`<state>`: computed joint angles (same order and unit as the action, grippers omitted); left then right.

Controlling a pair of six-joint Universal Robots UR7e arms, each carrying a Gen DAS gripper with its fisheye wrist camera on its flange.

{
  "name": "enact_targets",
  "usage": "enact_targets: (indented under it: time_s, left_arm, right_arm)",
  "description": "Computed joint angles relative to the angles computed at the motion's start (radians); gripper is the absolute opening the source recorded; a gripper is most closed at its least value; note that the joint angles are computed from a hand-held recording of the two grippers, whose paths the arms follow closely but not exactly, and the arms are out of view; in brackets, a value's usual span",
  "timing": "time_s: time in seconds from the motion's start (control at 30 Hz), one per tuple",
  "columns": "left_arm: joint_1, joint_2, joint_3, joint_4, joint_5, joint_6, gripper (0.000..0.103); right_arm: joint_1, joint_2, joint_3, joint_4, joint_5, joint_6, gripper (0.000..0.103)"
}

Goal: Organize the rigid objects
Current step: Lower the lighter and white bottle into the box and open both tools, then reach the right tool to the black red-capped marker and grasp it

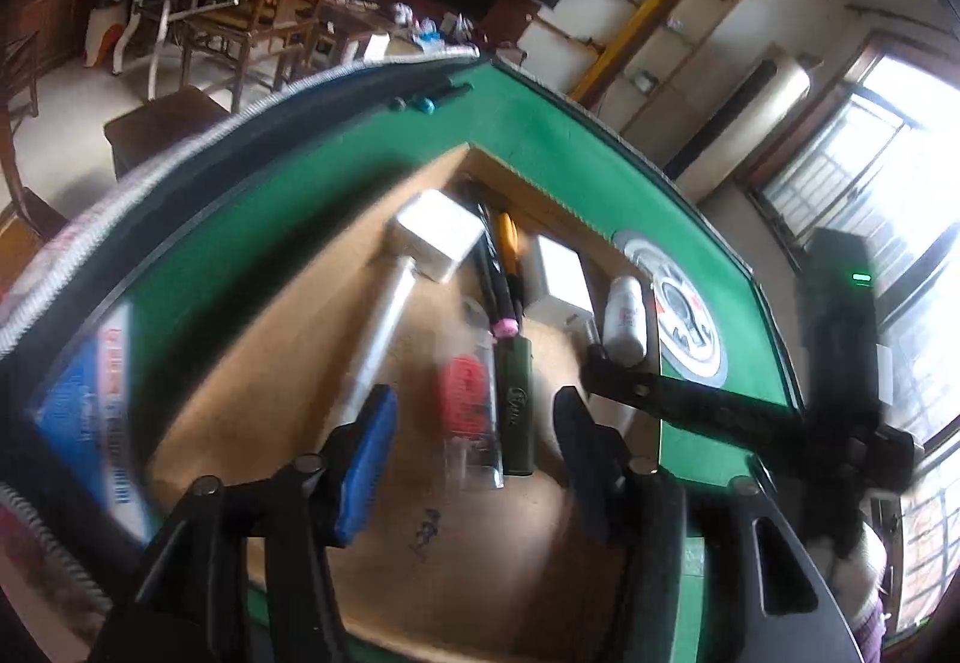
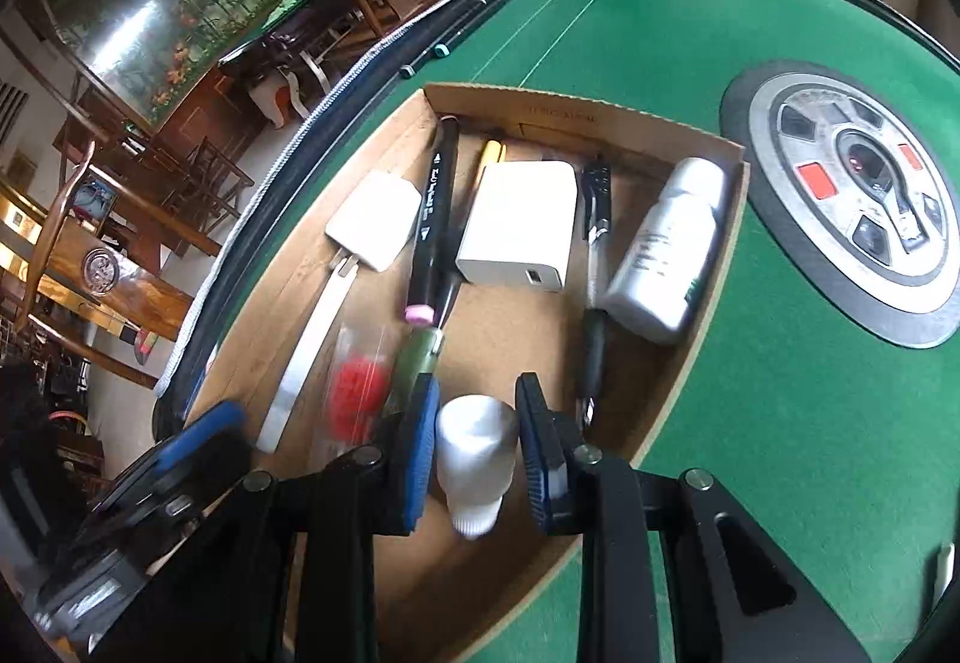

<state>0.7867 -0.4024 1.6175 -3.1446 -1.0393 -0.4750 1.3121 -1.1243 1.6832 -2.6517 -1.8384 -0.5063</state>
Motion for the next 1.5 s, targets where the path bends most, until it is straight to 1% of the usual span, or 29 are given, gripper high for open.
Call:
enact_targets:
  time_s: [0.07, 0.1, 0.17, 0.23, 0.3, 0.37, 0.4, 0.43, 0.47, 0.53, 0.63, 0.7, 0.77, 0.87, 0.9, 0.93, 0.97, 1.0, 1.07, 1.17, 1.23, 1.27, 1.3, 1.33, 1.37, 1.4, 1.43, 1.47, 1.5]
  left_arm:
    - [-0.011, -0.018, 0.036, -0.052, 0.039, 0.005, 0.064]
    - [-0.017, -0.023, 0.046, -0.065, 0.062, 0.014, 0.065]
    - [-0.029, -0.026, 0.053, -0.073, 0.105, 0.028, 0.069]
    - [-0.054, -0.016, 0.055, -0.088, 0.193, 0.057, 0.071]
    - [-0.081, 0.005, 0.052, -0.122, 0.289, 0.107, 0.073]
    - [-0.102, 0.019, 0.051, -0.153, 0.331, 0.150, 0.074]
    - [-0.110, 0.023, 0.051, -0.167, 0.330, 0.169, 0.075]
    - [-0.113, 0.022, 0.053, -0.178, 0.318, 0.184, 0.076]
    - [-0.118, 0.020, 0.055, -0.183, 0.297, 0.192, 0.080]
    - [-0.125, 0.013, 0.058, -0.177, 0.236, 0.194, 0.081]
    - [-0.137, 0.016, 0.042, -0.141, 0.131, 0.218, 0.082]
    - [-0.150, 0.035, 0.018, -0.117, 0.085, 0.245, 0.082]
    - [-0.169, 0.053, -0.002, -0.085, 0.069, 0.252, 0.082]
    - [-0.195, 0.079, -0.031, -0.038, 0.067, 0.248, 0.082]
    - [-0.201, 0.087, -0.040, -0.023, 0.064, 0.242, 0.082]
    - [-0.206, 0.092, -0.049, -0.004, 0.061, 0.235, 0.082]
    - [-0.209, 0.095, -0.057, 0.014, 0.056, 0.229, 0.082]
    - [-0.213, 0.097, -0.060, 0.029, 0.054, 0.222, 0.082]
    - [-0.231, 0.102, -0.059, 0.044, 0.063, 0.209, 0.082]
    - [-0.251, 0.102, -0.050, 0.050, 0.083, 0.206, 0.082]
    - [-0.254, 0.104, -0.050, 0.057, 0.087, 0.204, 0.082]
    - [-0.254, 0.105, -0.051, 0.060, 0.086, 0.203, 0.082]
    - [-0.253, 0.105, -0.051, 0.063, 0.082, 0.201, 0.082]
    - [-0.249, 0.107, -0.055, 0.066, 0.077, 0.202, 0.082]
    - [-0.247, 0.107, -0.055, 0.066, 0.073, 0.199, 0.082]
    - [-0.244, 0.107, -0.054, 0.067, 0.067, 0.193, 0.082]
    - [-0.242, 0.107, -0.054, 0.065, 0.062, 0.189, 0.082]
    - [-0.239, 0.106, -0.053, 0.067, 0.056, 0.185, 0.082]
    - [-0.238, 0.107, -0.053, 0.070, 0.052, 0.181, 0.082]
  right_arm:
    - [0.006, 0.037, -0.029, 0.002, -0.011, -0.009, 0.026]
    - [0.008, 0.049, -0.033, -0.017, -0.014, -0.011, 0.027]
    - [0.010, 0.056, -0.025, -0.068, -0.014, -0.012, 0.039]
    - [0.000, 0.029, -0.003, -0.086, 0.044, -0.009, 0.047]
    - [-0.011, -0.017, 0.035, -0.112, 0.092, -0.015, 0.048]
    - [-0.023, -0.074, 0.087, -0.162, 0.117, -0.050, 0.050]
    - [-0.030, -0.100, 0.112, -0.202, 0.116, -0.072, 0.053]
    - [-0.042, -0.129, 0.138, -0.235, 0.118, -0.091, 0.060]
    - [-0.060, -0.168, 0.168, -0.267, 0.121, -0.107, 0.063]
    - [-0.103, -0.231, 0.204, -0.314, 0.126, -0.108, 0.064]
    - [-0.208, -0.346, 0.250, -0.352, 0.144, -0.085, 0.064]
    - [-0.290, -0.406, 0.264, -0.356, 0.140, -0.062, 0.064]
    - [-0.381, -0.468, 0.277, -0.325, 0.181, -0.025, 0.065]
    - [-0.490, -0.539, 0.286, -0.216, 0.299, -0.022, 0.065]
    - [-0.519, -0.549, 0.277, -0.167, 0.354, -0.032, 0.065]
    - [-0.536, -0.562, 0.279, -0.127, 0.392, -0.047, 0.065]
    - [-0.549, -0.566, 0.273, -0.078, 0.426, -0.070, 0.065]
    - [-0.554, -0.563, 0.273, -0.060, 0.440, -0.088, 0.065]
    - [-0.545, -0.548, 0.271, -0.058, 0.412, -0.121, 0.065]
    - [-0.514, -0.510, 0.283, -0.139, 0.307, -0.142, 0.065]
    - [-0.502, -0.482, 0.277, -0.163, 0.241, -0.152, 0.065]
    - [-0.493, -0.478, 0.293, -0.206, 0.220, -0.174, 0.065]
    - [-0.480, -0.469, 0.296, -0.219, 0.183, -0.184, 0.064]
    - [-0.459, -0.462, 0.306, -0.249, 0.130, -0.187, 0.055]
    - [-0.442, -0.457, 0.312, -0.264, 0.087, -0.177, 0.041]
    - [-0.436, -0.462, 0.309, -0.239, 0.074, -0.163, 0.034]
    - [-0.433, -0.468, 0.304, -0.192, 0.086, -0.138, 0.026]
    - [-0.435, -0.476, 0.297, -0.126, 0.122, -0.110, 0.024]
    - [-0.433, -0.476, 0.297, -0.088, 0.151, -0.100, 0.024]
